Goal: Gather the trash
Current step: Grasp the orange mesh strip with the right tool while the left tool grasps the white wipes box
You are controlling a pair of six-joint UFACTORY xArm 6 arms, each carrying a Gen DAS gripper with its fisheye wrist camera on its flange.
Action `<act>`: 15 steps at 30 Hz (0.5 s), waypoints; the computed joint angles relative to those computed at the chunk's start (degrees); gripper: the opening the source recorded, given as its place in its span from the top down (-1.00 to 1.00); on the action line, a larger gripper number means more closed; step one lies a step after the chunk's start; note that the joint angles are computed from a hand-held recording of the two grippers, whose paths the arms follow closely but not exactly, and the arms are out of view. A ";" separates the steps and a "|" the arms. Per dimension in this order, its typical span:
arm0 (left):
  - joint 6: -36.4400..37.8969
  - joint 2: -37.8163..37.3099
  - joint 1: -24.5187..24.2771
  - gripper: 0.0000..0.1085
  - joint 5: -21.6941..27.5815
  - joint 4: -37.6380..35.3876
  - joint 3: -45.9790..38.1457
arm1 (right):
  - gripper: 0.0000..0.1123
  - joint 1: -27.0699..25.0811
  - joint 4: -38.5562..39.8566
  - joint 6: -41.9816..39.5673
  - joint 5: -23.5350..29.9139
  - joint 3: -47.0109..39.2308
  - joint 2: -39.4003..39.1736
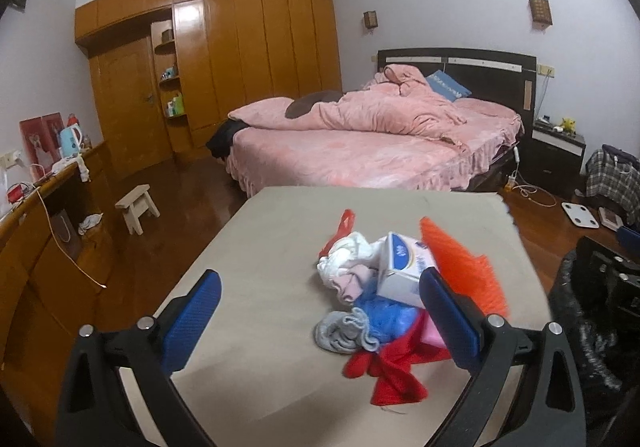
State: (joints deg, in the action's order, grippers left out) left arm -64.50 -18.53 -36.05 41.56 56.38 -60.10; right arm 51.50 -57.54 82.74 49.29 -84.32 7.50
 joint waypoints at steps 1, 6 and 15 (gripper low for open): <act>0.06 0.37 0.63 -0.79 -0.53 -0.42 0.20 | -0.64 -0.12 0.23 -0.60 -0.47 -1.14 1.27; -1.05 0.70 3.40 -0.79 -3.06 0.25 1.91 | -0.37 -1.26 2.67 -4.38 -4.00 -6.51 7.16; -2.08 2.31 7.15 -0.79 -6.94 1.23 2.88 | -0.12 -1.95 7.63 -11.35 -6.77 -15.09 16.47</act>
State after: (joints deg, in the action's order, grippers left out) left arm -66.58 -16.23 -28.89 34.62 57.61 -57.23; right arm 49.54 -49.91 71.39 42.52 -99.41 23.97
